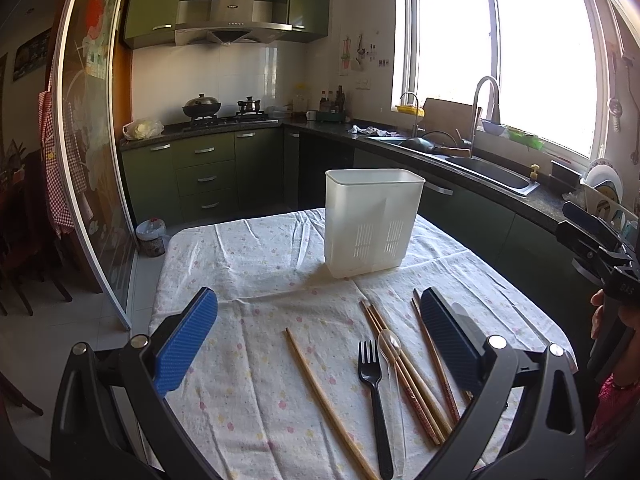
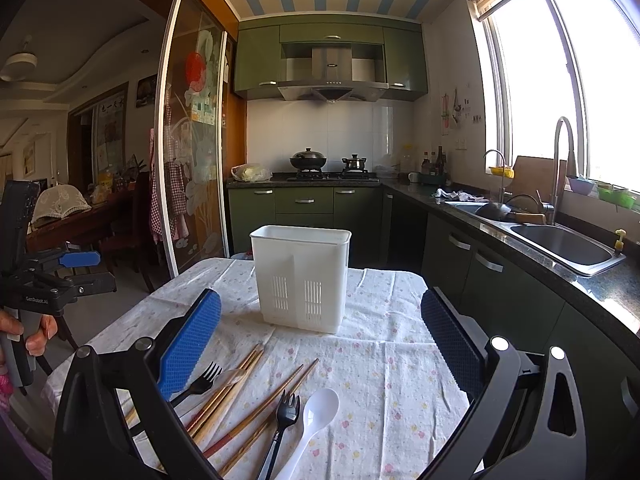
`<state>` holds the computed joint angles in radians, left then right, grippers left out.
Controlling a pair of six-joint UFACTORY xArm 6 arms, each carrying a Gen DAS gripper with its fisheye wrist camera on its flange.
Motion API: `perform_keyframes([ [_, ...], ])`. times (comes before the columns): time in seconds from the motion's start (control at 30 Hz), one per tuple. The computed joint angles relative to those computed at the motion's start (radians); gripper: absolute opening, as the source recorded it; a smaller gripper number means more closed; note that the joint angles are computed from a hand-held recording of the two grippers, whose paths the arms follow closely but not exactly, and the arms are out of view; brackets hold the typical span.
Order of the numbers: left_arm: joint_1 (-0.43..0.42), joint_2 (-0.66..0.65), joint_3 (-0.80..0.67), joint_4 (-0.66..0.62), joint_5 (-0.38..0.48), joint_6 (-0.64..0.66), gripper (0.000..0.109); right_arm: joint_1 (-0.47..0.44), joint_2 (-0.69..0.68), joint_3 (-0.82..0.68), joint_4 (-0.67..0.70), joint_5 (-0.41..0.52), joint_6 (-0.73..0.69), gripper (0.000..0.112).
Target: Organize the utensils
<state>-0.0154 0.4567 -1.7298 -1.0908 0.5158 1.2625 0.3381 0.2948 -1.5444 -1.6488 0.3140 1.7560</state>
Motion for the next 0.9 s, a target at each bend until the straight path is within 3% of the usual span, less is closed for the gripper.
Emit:
perform_keyframes([
  [0.9, 0.000, -0.002, 0.007, -0.001, -0.006, 0.000, 0.097, 0.001, -0.011, 0.012, -0.021, 0.001, 0.022, 0.099],
])
